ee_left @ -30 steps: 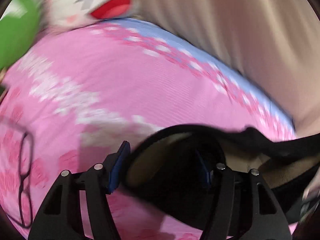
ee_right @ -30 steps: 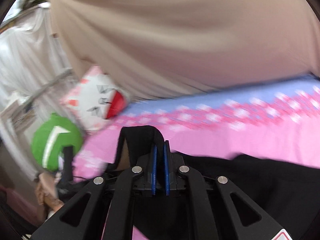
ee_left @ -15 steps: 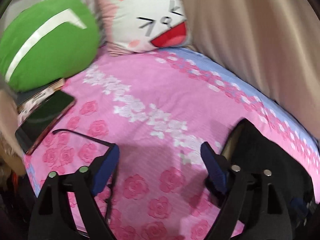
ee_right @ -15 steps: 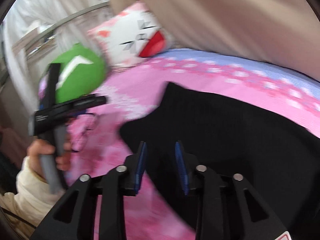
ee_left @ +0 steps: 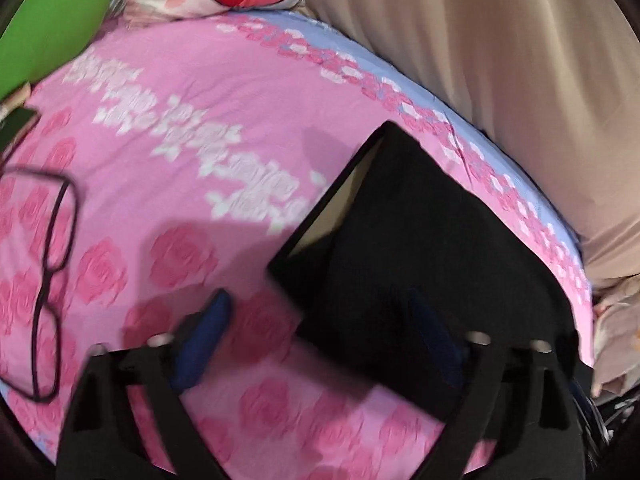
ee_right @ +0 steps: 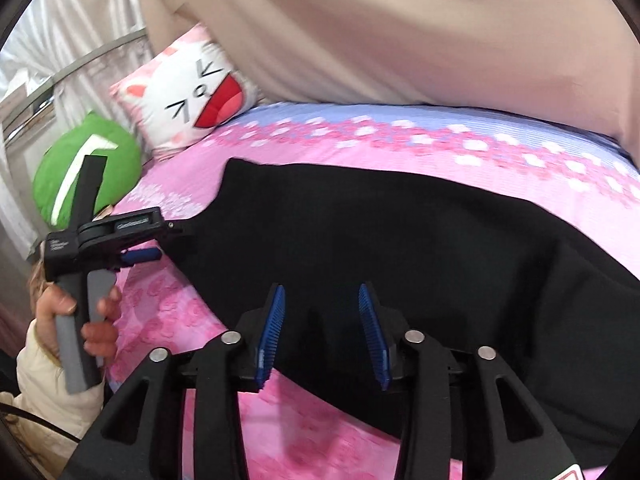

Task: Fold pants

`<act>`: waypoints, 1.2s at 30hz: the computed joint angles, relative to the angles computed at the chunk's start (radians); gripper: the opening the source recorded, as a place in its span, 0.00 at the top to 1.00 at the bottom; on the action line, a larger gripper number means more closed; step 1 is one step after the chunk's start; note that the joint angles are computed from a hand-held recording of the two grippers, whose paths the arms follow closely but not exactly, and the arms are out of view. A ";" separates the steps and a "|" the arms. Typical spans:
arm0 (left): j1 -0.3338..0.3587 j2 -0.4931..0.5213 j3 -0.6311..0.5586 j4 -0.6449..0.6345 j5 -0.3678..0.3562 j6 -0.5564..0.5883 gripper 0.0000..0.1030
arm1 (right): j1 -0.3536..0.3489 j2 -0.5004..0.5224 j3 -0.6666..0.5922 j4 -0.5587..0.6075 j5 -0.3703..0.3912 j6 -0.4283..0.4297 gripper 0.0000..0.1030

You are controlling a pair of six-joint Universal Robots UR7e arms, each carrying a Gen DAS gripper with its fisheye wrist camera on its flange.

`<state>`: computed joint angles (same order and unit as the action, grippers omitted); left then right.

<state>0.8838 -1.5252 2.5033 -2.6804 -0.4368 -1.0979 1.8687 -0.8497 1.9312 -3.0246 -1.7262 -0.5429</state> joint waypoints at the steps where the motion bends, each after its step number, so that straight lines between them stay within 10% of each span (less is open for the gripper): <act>1: 0.013 0.021 -0.018 -0.039 -0.014 0.037 0.66 | -0.007 -0.015 0.011 -0.012 -0.005 0.003 0.59; 3: -0.005 0.036 -0.033 -0.050 0.010 0.052 0.83 | -0.029 -0.059 0.047 -0.057 -0.024 0.006 0.56; 9: -0.226 0.185 -0.129 -0.175 0.059 0.296 0.86 | -0.105 -0.191 0.124 -0.175 -0.071 0.033 0.55; 13: -0.310 0.470 -0.311 -0.429 -0.077 0.631 0.86 | -0.171 -0.297 0.174 -0.234 -0.063 0.040 0.55; 17: -0.303 0.711 -0.503 -0.368 -0.267 0.747 0.74 | -0.234 -0.369 0.217 -0.265 -0.054 0.045 0.48; 24: -0.309 0.772 -0.502 -0.256 -0.299 0.582 0.23 | -0.357 -0.463 0.259 -0.202 -0.008 0.088 0.48; 31: -0.346 0.541 -0.335 -0.087 0.073 0.315 0.12 | -0.372 -0.427 0.202 -0.066 0.136 0.101 0.35; 36: -0.315 0.359 -0.275 0.316 0.126 -0.050 0.12 | -0.327 -0.270 0.075 0.031 0.114 0.108 0.35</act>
